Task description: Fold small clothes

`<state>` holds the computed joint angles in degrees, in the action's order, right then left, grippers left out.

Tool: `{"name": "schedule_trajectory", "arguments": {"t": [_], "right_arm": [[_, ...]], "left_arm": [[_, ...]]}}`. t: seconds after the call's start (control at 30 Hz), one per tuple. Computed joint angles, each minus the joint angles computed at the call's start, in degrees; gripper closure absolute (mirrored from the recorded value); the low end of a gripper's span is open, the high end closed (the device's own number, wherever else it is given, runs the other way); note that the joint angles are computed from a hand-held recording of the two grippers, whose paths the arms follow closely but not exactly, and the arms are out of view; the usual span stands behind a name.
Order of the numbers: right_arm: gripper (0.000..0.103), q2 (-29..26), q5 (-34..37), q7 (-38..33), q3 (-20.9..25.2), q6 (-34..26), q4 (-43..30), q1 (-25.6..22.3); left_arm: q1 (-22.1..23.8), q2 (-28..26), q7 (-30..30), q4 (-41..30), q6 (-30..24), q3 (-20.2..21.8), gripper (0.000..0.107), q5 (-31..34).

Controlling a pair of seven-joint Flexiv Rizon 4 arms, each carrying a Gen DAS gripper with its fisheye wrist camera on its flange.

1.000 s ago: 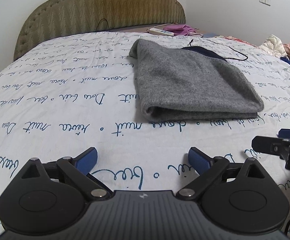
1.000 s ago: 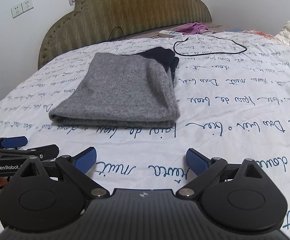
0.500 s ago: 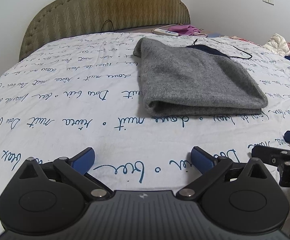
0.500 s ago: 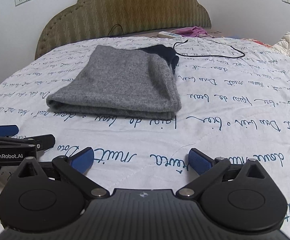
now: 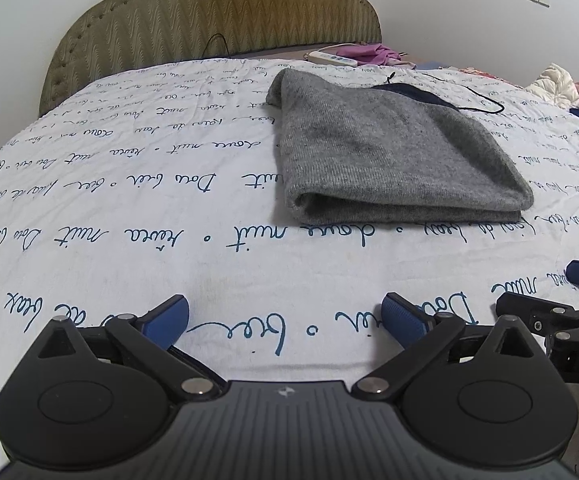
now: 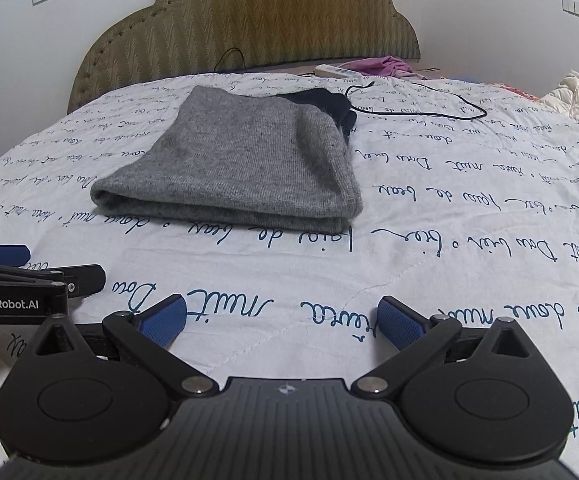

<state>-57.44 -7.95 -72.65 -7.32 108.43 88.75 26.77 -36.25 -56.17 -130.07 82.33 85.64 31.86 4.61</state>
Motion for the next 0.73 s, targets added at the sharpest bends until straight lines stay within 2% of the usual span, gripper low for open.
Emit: {"name": "schedule_trajectory", "arguments": {"t": [0.37, 0.73], "right_arm": [[0.000, -0.20, 0.22, -0.18, 0.07, 0.28, -0.07, 0.00], [0.000, -0.23, 0.43, -0.33, -0.09, 0.30, -0.07, 0.15]], "left_arm": [[-0.29, -0.60, -0.12, -0.06, 1.14, 0.51, 0.004, 0.30], [-1.13, -1.16, 2.03, 1.34, 3.66, 1.29, 0.004, -3.30]]}}
